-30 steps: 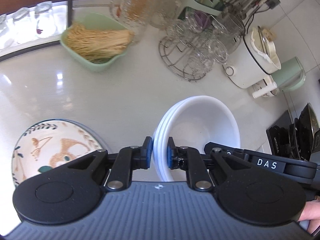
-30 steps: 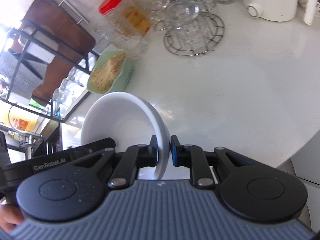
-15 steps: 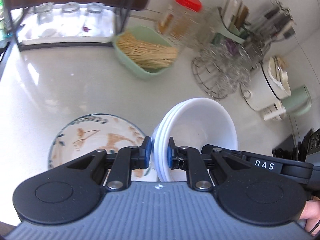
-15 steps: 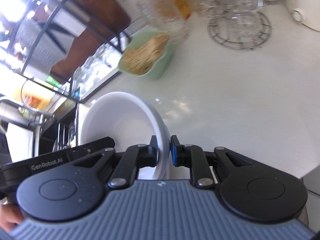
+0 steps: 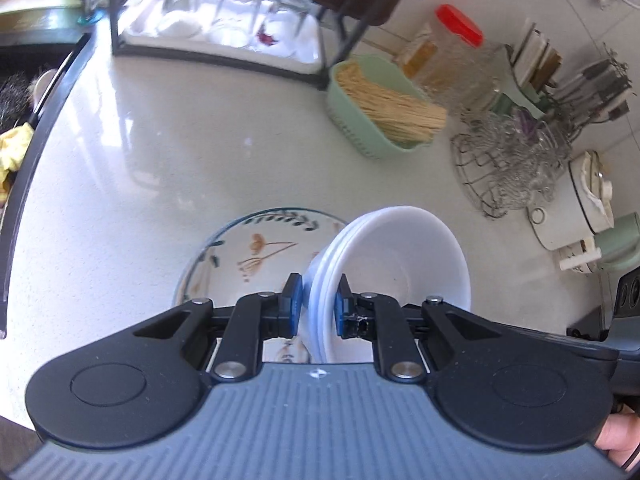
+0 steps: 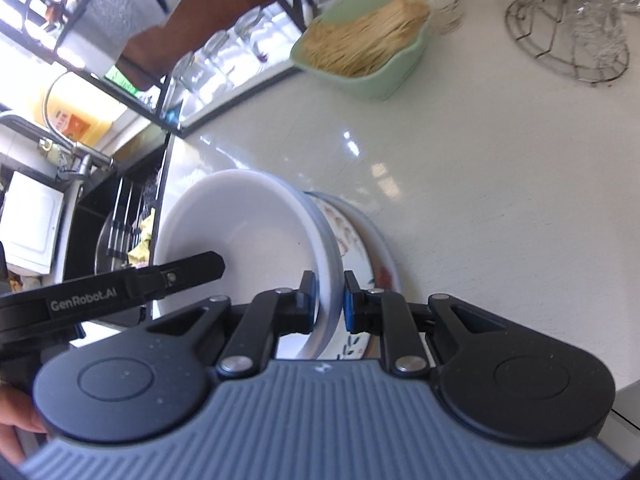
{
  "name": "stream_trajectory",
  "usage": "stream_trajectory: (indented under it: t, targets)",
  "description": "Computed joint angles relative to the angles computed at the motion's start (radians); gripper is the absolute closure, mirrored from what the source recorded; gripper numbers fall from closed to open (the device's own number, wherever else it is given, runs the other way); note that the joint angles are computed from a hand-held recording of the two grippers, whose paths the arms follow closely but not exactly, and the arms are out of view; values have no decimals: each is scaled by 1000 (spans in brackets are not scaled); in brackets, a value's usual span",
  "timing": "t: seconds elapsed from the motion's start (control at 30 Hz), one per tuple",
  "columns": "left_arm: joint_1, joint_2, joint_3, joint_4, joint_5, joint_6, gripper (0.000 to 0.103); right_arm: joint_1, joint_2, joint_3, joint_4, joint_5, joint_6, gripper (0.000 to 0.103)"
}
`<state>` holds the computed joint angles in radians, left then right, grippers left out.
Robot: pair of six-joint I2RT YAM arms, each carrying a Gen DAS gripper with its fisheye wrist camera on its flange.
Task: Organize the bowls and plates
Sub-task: 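Carry the nested bowls onto the patterned plate stack with the left tool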
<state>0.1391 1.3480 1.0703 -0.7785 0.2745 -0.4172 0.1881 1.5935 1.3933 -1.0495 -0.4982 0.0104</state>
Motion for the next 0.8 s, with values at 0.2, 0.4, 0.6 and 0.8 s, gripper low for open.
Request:
stream_trajectory:
  t: [0.2,0.4,0.6,0.8]
  targets:
    - [27,44,-7,-4,33,38,86,39,12,-20,31,52,12,86]
    - [29,71,2,-5,34,66,85,50,13,-32,33,65,25,85]
    - [35,100,27,-32,39,94,73,50,1,-36,48,72,27,84]
    - [17,59,40,-51,-3,115,57,31,-53,-52,75,54,0,62]
